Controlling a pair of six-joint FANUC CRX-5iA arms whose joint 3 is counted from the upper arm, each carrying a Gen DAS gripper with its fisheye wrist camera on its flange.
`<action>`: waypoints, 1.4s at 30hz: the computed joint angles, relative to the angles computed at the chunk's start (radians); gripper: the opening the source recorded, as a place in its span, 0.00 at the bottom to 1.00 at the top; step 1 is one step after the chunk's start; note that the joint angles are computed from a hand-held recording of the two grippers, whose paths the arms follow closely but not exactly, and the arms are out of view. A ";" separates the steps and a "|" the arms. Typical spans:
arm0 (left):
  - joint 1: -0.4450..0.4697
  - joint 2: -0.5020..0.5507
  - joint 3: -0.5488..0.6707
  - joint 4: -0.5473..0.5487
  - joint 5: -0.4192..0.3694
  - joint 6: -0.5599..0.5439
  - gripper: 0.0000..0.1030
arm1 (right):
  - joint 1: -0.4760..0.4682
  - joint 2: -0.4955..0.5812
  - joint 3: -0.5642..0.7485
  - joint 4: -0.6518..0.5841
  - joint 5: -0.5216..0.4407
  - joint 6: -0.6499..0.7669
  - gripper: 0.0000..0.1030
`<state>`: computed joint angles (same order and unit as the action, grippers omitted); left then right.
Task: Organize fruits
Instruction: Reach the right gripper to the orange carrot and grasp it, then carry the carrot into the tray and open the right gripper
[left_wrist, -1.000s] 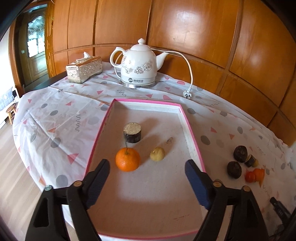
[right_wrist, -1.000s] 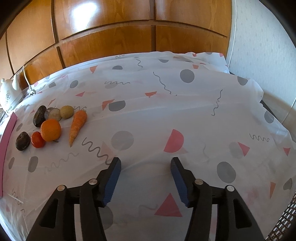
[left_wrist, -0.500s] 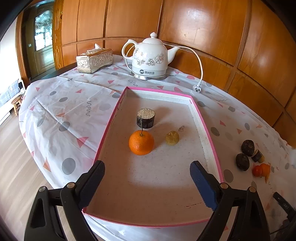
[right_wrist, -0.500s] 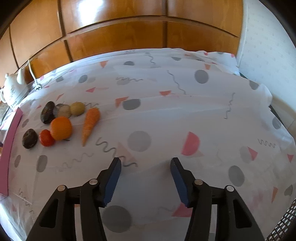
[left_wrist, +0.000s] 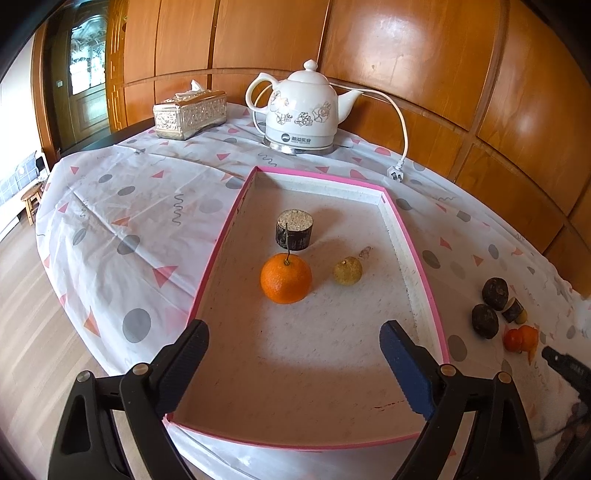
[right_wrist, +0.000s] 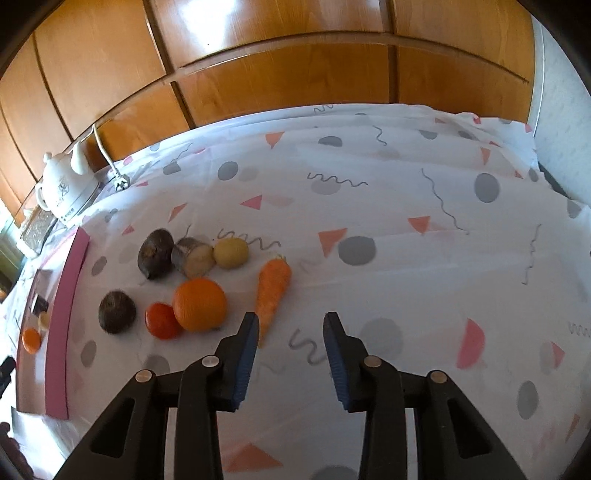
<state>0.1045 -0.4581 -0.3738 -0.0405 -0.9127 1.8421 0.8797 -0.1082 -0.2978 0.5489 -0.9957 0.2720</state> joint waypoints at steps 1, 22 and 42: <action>0.001 0.001 0.000 0.001 -0.002 -0.001 0.92 | -0.008 0.007 0.007 -0.006 0.007 0.004 0.36; 0.011 -0.008 -0.002 -0.003 -0.013 0.016 0.92 | -0.039 0.014 0.042 -0.041 0.050 0.044 0.22; 0.073 -0.064 -0.037 0.028 -0.009 0.010 0.95 | 0.113 0.181 0.353 -0.434 0.128 0.618 0.22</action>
<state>0.1771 -0.5220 -0.4107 -0.0122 -0.9213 1.8518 0.9926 0.0725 0.0548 0.1149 -0.8676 0.8899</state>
